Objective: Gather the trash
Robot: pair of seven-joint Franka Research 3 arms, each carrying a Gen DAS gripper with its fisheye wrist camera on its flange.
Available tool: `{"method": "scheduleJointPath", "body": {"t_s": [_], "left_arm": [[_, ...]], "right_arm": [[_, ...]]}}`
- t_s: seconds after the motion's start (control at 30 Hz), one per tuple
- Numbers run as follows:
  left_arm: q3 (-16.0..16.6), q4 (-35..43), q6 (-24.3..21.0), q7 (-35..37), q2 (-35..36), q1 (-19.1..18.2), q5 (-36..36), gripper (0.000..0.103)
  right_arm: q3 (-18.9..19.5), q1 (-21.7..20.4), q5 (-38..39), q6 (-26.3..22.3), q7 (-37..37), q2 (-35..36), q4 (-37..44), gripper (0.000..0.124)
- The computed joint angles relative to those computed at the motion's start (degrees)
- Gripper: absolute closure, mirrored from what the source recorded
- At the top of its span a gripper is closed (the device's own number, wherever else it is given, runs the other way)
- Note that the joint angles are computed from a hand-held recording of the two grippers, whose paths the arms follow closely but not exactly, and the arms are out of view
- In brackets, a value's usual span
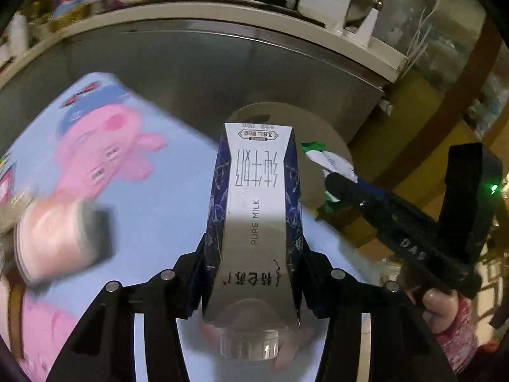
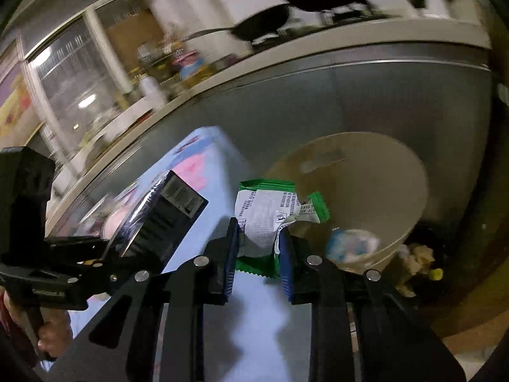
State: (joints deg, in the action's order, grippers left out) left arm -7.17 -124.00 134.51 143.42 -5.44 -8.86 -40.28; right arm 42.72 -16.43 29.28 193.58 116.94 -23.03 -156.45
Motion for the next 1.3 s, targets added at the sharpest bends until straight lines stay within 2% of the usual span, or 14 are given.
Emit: {"method": "scheduleJointPath", "body": {"t_s": [0.13,0.2,0.23,0.27,0.3,0.37,0.47,0.63,0.8,0.9,1.07,1.17,1.23,1.3], "left_arm": [[-2.9,8.0,-0.8,-6.8,7.8,-1.1,4.1,0.052],[-4.2,10.1,0.0,-9.1,10.3,-1.3,5.6,0.046],[-4.8,11.1,0.4,-10.4,11.4,-1.2,6.5,0.038],[-5.3,11.1,1.3,-11.2,11.7,-1.1,6.8,0.02],[-5.7,10.7,3.4,-11.8,11.8,-1.0,6.5,0.013],[-6.4,10.2,5.5,-11.0,11.4,-0.4,4.6,0.013],[-6.1,9.6,4.9,-10.6,10.2,0.8,2.4,0.013],[-3.0,2.9,3.7,-2.6,3.5,2.9,-6.5,0.013],[2.1,-5.7,2.9,3.4,-2.5,4.5,-7.5,0.013],[5.2,-9.9,3.1,4.9,-4.7,6.3,-5.6,0.014],[9.8,-15.4,6.4,7.8,-8.5,9.9,-4.3,0.017],[12.7,-16.3,5.7,7.8,-9.2,11.9,-5.0,0.017],[13.9,-16.6,5.4,7.8,-9.6,13.1,-5.3,0.017],[14.9,-16.6,5.0,8.1,-9.6,14.2,-5.7,0.017]], "right_arm": [[-10.4,10.0,17.7,3.4,-18.5,7.7,2.8,0.093],[-12.6,10.0,14.3,2.6,-14.9,8.7,2.3,0.079],[-14.0,10.8,13.2,2.7,-13.4,8.9,1.9,0.069],[-15.9,12.7,14.8,3.8,-14.3,9.7,1.9,0.067],[-19.3,16.4,16.1,4.7,-15.3,10.1,1.8,0.067],[-26.1,23.9,18.5,7.7,-16.8,10.8,1.4,0.067],[-31.5,30.5,20.2,11.0,-17.9,10.5,0.7,0.067],[-34.1,35.6,22.2,13.9,-19.3,9.3,0.6,0.067],[-36.5,41.1,22.7,11.9,-21.7,10.1,4.0,0.067],[-41.2,47.7,19.8,9.6,-22.1,12.9,8.0,0.067],[-36.5,44.9,13.3,2.8,-22.7,20.3,19.1,0.069],[-45.2,52.9,13.7,-8.0,-29.7,28.3,34.0,0.069],[-44.2,50.0,7.1,-17.3,-27.8,33.9,44.0,0.07],[-35.8,40.7,-9.2,-25.5,-14.9,40.2,54.0,0.07]]}}
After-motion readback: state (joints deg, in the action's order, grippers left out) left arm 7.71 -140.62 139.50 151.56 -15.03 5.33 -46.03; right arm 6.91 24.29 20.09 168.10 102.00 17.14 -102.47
